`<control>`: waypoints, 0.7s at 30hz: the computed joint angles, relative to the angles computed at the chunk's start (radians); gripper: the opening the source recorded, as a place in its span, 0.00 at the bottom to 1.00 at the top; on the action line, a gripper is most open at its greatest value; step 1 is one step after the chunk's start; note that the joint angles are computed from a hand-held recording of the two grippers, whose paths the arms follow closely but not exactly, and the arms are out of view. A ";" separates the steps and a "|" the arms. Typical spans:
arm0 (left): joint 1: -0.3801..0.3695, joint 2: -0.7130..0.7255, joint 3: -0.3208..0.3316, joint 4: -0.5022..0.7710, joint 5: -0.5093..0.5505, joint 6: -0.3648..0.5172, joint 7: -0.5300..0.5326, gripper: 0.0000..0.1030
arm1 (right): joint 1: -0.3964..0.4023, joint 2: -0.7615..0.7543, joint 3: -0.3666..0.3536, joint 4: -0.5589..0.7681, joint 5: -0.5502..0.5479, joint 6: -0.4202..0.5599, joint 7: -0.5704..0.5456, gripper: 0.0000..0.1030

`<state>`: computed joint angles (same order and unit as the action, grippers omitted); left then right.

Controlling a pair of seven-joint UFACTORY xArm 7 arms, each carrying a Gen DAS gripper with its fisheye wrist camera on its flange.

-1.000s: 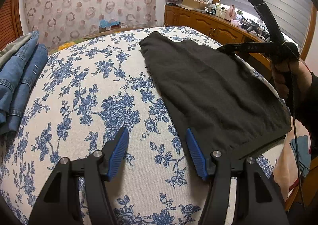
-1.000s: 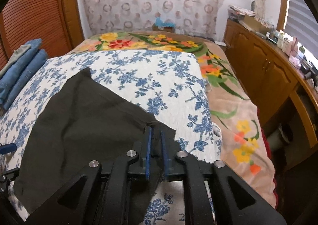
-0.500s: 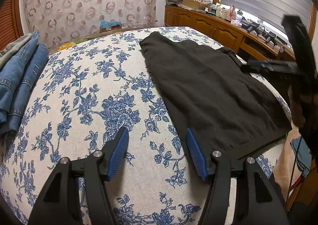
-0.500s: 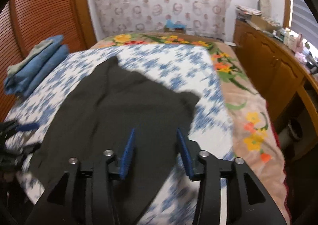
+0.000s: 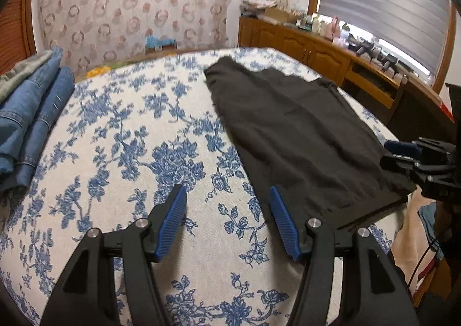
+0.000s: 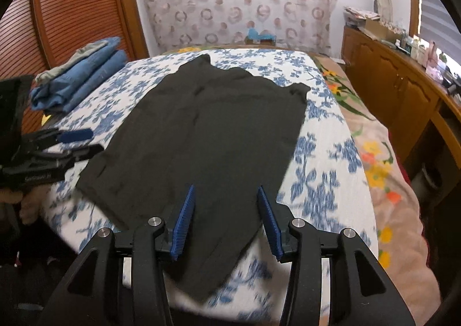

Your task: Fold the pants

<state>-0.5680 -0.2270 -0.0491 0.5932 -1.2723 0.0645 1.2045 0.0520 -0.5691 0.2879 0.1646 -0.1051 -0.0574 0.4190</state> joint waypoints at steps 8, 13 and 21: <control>-0.047 -0.127 0.037 -0.124 0.111 0.009 -0.062 0.58 | -0.006 -0.085 0.048 -0.040 -0.023 0.038 0.049 0.45; -0.093 -0.160 0.089 -0.160 0.194 0.040 -0.104 0.43 | 0.004 -0.077 0.037 -0.055 -0.025 0.027 0.065 0.45; -0.162 -0.159 0.144 -0.156 0.217 0.053 -0.097 0.29 | 0.026 -0.062 -0.002 -0.071 -0.017 0.003 0.058 0.45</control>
<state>-0.7301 -0.3858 0.0945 0.4369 -1.0556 0.1174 1.1073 0.0778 -0.6310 0.2860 0.0936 -0.1223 -0.0546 0.4766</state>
